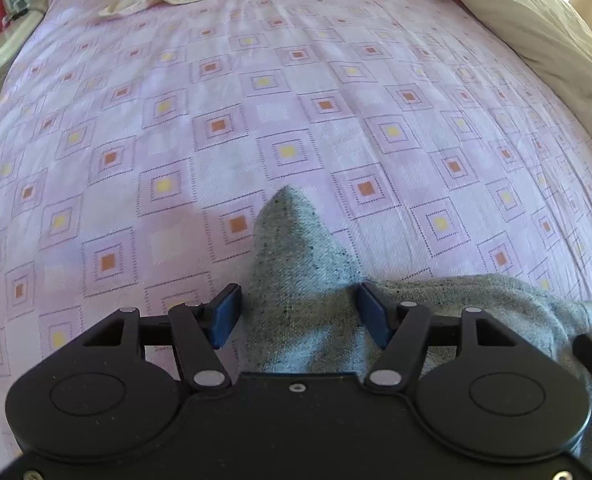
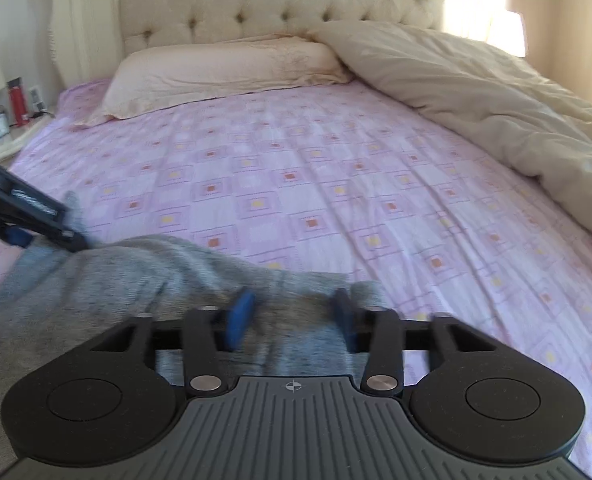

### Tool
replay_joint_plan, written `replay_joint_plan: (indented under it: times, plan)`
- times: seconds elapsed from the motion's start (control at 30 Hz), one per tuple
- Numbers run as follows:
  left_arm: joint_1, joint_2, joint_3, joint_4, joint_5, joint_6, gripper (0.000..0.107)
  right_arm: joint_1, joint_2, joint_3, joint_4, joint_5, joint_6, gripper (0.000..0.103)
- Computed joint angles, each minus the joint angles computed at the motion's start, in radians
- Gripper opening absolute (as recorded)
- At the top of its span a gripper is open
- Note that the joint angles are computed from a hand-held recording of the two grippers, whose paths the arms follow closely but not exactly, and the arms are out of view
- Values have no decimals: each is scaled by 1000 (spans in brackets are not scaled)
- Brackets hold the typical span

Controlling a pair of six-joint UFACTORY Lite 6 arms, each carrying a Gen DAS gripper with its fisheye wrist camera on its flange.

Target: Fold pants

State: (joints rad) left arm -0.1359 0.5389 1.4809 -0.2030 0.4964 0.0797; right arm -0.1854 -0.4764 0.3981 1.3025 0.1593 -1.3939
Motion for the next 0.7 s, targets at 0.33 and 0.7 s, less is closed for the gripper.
replay_joint_plan:
  times: [0.33, 0.7]
  plan:
    - [175, -267, -309, -575, -19, 512, 63, -295, -80, 3, -133, 309, 219, 57]
    - [192, -473, -604, -639, 0, 753, 65, -314, 6, 38, -344, 377, 441, 74]
